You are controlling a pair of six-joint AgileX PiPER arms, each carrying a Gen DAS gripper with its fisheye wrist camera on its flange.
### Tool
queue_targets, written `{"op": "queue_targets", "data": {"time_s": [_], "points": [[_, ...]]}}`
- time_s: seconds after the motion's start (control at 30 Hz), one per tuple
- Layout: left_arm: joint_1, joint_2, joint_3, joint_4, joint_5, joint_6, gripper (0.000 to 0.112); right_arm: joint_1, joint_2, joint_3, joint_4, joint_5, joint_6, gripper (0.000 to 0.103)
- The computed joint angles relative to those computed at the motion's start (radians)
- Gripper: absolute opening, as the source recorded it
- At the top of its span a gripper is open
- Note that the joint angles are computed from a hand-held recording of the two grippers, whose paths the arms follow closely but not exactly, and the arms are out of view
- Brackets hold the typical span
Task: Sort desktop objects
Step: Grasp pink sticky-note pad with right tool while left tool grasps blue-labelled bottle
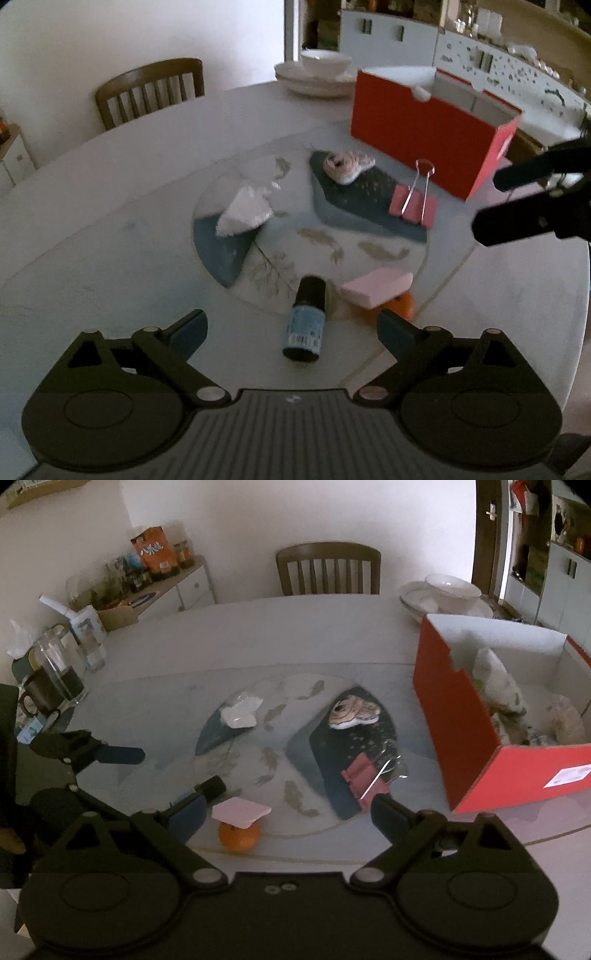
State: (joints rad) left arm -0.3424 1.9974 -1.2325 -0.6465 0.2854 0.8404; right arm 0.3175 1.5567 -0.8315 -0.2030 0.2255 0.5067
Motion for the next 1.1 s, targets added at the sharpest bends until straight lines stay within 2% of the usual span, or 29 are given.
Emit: {"op": "queue_targets", "data": {"time_s": [0.3, 0.47, 0.93, 1.0, 1.07, 1.1], "points": [[0.005, 0.051, -0.023, -0.029, 0.012, 0.040, 0.099, 0.067, 0.149, -0.084, -0.165, 0.024, 0.258, 0.096], [0.010, 0.062, -0.023, -0.110, 0.000, 0.115, 0.099, 0.105, 0.209, -0.128, -0.280, 0.048, 0.394, 0.096], [0.020, 0.087, -0.046, -0.120, 0.016, 0.129, 0.098, 0.118, 0.330, -0.234, -0.202, 0.101, 0.321, 0.086], [0.020, 0.088, -0.047, -0.124, 0.017, 0.130, 0.098, 0.114, 0.337, -0.239, -0.193, 0.101, 0.319, 0.078], [0.019, 0.088, -0.047, -0.116, 0.016, 0.124, 0.097, 0.103, 0.343, -0.244, -0.136, 0.099, 0.269, 0.075], [0.021, 0.088, -0.047, -0.121, 0.020, 0.130, 0.093, 0.099, 0.346, -0.244, -0.118, 0.094, 0.255, 0.073]]}}
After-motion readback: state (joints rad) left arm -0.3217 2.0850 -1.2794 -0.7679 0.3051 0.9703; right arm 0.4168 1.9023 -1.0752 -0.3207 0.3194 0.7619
